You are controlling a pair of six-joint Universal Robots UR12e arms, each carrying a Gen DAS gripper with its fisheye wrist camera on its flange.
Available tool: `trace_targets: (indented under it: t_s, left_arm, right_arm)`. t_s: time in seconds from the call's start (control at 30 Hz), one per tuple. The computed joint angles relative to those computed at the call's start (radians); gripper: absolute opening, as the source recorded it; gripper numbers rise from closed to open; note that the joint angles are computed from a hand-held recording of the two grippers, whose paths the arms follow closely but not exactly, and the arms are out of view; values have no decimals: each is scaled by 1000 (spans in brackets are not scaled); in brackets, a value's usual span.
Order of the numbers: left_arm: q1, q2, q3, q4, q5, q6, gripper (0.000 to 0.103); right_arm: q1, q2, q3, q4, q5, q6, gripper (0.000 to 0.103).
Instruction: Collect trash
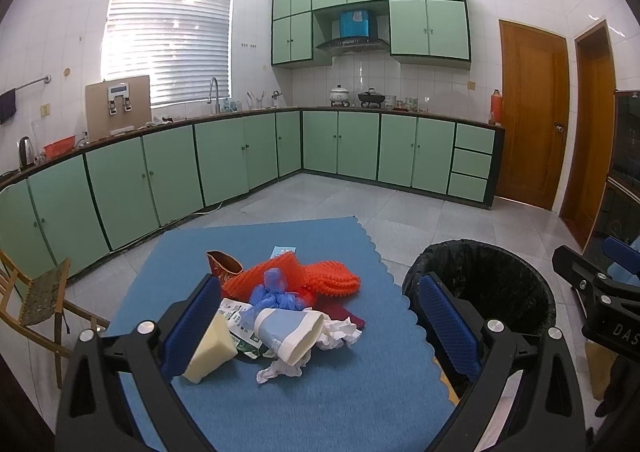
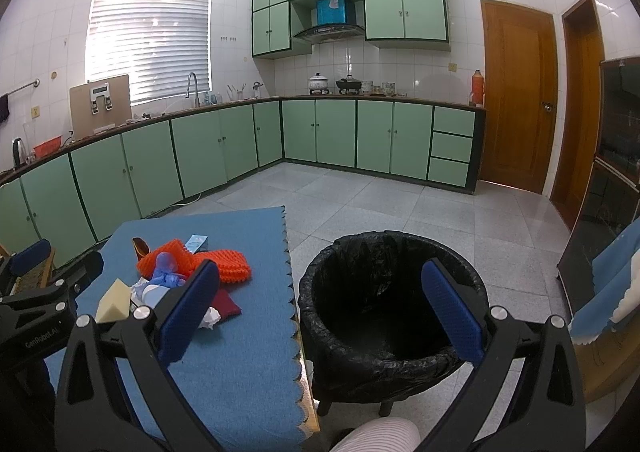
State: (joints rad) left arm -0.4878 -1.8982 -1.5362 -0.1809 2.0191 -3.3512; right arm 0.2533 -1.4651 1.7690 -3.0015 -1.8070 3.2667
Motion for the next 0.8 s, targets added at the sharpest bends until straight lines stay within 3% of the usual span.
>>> trace_targets:
  t_s: [0.37, 0.57, 0.8]
  left_arm:
    - [24, -5, 4, -35, -14, -27, 97]
    - [63, -13, -2, -91, 37, -66, 97]
    - [124, -22, -25, -174, 59, -113, 97]
  right_arm:
    - [7, 32, -25, 40, 11, 14, 98]
    - [12, 82, -64, 88, 33, 18, 98]
    - [11, 152, -126, 190, 144, 13, 98]
